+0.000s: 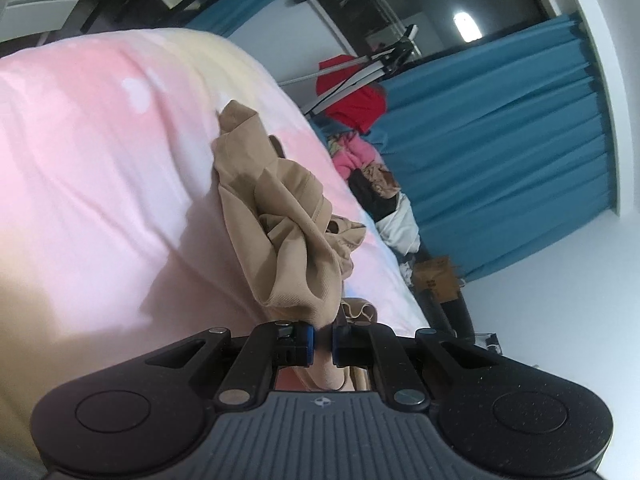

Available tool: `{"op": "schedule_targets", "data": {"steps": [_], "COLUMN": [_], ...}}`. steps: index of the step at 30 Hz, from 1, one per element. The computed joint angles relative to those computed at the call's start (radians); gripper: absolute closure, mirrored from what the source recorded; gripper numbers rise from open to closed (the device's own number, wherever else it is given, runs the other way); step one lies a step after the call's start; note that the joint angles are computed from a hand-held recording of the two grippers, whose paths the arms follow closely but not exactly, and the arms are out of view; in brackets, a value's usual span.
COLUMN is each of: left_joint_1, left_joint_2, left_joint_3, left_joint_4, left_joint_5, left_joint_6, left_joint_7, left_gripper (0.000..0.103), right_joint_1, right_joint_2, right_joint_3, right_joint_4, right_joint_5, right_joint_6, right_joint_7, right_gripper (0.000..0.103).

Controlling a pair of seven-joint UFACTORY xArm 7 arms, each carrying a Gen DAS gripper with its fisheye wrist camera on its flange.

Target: Fold clothes

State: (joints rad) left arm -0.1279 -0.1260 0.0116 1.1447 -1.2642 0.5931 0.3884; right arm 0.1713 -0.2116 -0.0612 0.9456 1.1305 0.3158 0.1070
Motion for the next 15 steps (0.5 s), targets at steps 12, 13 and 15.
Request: {"op": "schedule_targets", "data": {"steps": [12, 13, 15], "left_joint_1": [0.027, 0.029, 0.035], "left_joint_2": [0.057, 0.065, 0.081], "left_joint_3": [-0.004, -0.006, -0.012], "left_joint_4": [0.063, 0.07, 0.083], "left_joint_5": [-0.057, -0.059, -0.063], "left_joint_6": [0.016, 0.015, 0.014], "left_joint_7": [-0.013, -0.014, -0.017], "left_gripper": [0.096, 0.096, 0.096], "right_joint_1": [0.009, 0.002, -0.012], "right_joint_2": [0.021, 0.036, 0.066], "right_joint_3": [-0.041, -0.033, -0.007], "right_joint_4": [-0.001, 0.007, 0.026], "right_joint_5": [0.281, 0.31, 0.346], "right_joint_6": [0.227, 0.25, 0.259], "right_joint_7": [-0.109, -0.116, -0.12], "right_gripper": [0.051, 0.051, 0.051]}}
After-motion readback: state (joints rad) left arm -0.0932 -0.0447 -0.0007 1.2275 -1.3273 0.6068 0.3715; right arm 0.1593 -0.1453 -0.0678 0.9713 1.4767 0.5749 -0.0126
